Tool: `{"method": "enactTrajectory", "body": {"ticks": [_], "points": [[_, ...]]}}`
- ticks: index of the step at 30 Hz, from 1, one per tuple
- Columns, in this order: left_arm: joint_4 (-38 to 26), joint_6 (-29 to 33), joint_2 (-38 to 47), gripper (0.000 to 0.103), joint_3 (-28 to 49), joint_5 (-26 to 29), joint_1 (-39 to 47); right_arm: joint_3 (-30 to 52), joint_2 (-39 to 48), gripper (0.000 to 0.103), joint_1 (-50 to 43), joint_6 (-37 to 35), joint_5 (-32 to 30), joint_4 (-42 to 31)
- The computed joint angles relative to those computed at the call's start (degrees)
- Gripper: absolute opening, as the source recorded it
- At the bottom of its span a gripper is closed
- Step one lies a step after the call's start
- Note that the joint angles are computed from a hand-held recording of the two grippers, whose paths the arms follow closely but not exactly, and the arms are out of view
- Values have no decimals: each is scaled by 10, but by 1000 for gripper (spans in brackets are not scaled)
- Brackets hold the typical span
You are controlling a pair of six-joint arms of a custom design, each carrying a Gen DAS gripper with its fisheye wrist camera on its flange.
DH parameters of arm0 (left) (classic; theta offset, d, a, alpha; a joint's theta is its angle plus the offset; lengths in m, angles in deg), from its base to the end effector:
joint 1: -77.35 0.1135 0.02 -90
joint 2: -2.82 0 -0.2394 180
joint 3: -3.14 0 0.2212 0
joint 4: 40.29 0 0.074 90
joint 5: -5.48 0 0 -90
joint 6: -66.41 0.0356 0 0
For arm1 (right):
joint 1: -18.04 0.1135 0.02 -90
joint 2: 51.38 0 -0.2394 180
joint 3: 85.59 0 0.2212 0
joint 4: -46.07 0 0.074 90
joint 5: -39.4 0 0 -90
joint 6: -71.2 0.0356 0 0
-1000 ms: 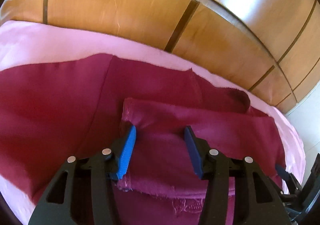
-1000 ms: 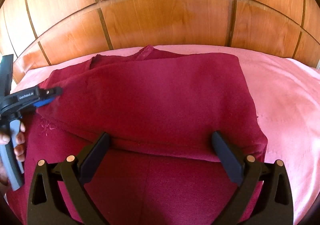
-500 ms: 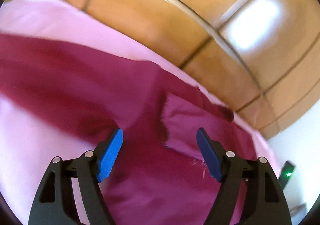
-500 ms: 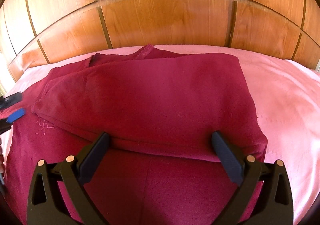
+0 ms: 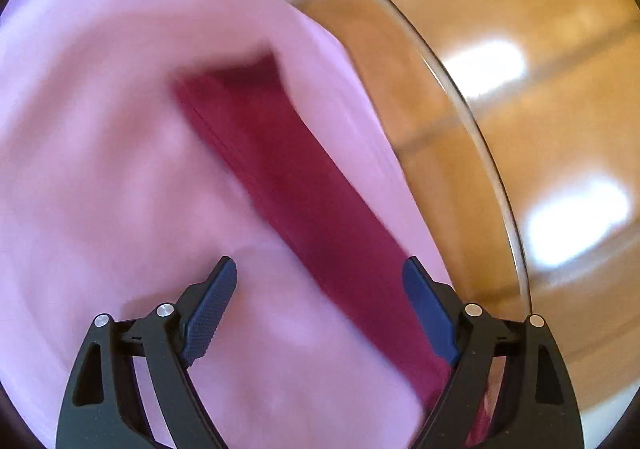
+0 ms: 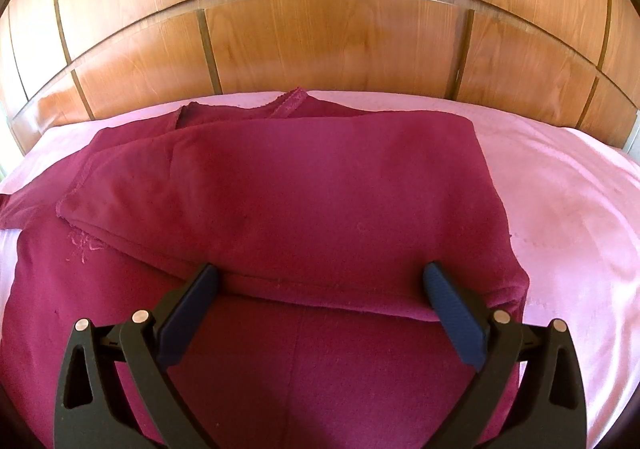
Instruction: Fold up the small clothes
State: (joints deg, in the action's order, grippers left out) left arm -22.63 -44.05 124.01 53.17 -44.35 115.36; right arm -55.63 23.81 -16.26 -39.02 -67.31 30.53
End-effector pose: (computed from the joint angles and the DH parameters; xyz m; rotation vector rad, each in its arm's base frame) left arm 0.2313 0.1516 0.0276 -0.8894 2.1621 -0.7220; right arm 0.1440 -0.0859 0.0936 0.2164 2.5515 0.0284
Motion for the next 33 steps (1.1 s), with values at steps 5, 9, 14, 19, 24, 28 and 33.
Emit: {"method": "enactTrajectory", "body": {"ticks": [5, 9, 14, 19, 24, 28, 33], "points": [[-95, -30, 53, 75, 124, 3, 47, -2, -4, 101, 3, 1, 6, 2], [-109, -25, 74, 54, 171, -35, 34, -3, -5, 101, 5, 2, 7, 2], [-156, -23, 103, 10, 230, -55, 24, -3, -4, 101, 5, 2, 7, 3], [-114, -4, 48, 9, 164, -44, -1, -3, -4, 101, 5, 2, 7, 3], [-28, 14, -71, 9, 29, -33, -86, -4, -5, 101, 7, 4, 8, 4], [31, 12, -148, 9, -51, -67, -214, -5, -6, 101, 8, 4, 8, 4], [77, -18, -159, 9, -81, -141, -404, -7, -10, 101, 10, 7, 9, 3]]}}
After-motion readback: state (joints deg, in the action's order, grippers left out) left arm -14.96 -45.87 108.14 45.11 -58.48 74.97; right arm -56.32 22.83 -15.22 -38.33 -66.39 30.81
